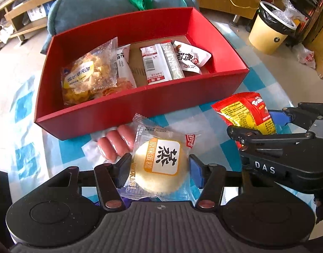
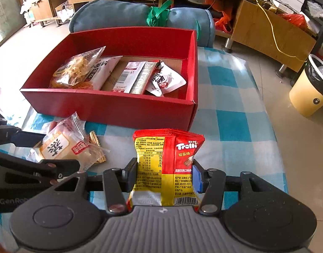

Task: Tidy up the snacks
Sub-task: 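Close the left tool on the bun and lift while the right tool grips the Trolli bag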

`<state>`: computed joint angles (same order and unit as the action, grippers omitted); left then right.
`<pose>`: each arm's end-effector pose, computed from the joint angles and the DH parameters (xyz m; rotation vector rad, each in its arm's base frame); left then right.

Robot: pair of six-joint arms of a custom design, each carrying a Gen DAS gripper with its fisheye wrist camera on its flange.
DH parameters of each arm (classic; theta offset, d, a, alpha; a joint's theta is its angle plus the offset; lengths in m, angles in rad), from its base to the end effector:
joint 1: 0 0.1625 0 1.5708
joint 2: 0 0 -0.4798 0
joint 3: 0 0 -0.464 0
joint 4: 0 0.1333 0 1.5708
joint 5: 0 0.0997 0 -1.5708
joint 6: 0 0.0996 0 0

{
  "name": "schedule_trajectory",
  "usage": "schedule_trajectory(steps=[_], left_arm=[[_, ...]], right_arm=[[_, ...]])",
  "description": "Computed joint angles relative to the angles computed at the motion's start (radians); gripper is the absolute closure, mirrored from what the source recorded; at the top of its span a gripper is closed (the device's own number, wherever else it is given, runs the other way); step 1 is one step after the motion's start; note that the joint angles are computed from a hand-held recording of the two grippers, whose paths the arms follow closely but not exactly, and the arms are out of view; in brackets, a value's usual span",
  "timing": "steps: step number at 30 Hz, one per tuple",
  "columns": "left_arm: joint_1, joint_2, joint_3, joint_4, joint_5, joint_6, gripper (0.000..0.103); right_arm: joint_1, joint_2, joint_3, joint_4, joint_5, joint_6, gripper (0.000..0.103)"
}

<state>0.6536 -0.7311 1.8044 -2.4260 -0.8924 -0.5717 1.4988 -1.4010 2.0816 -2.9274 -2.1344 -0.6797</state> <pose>-0.4043 -0.5563 -0.0222 0.5191 2.4194 -0.3920 0.0387 -0.5764 0.3401 0.4719 -2.2992 0.5153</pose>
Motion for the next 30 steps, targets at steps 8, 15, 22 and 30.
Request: schedule_trajectory(steps=[8,15,22,30], left_arm=[[-0.003,-0.004,0.004,-0.011,0.001,0.005,0.038],[-0.010,-0.011,0.014,-0.035,-0.001,0.020,0.045],[-0.007,-0.007,0.011,-0.041,-0.019,0.039,0.042],[0.011,0.042,-0.030,0.016,-0.016,0.022,0.023]], right_arm=[[0.003,-0.006,-0.001,0.000,0.018,0.001,0.058],[0.007,-0.013,-0.001,-0.005,0.032,0.004,0.058],[0.005,-0.013,-0.003,-0.005,0.025,0.011,0.058],[-0.003,-0.008,-0.012,0.009,0.014,0.032,0.058]])
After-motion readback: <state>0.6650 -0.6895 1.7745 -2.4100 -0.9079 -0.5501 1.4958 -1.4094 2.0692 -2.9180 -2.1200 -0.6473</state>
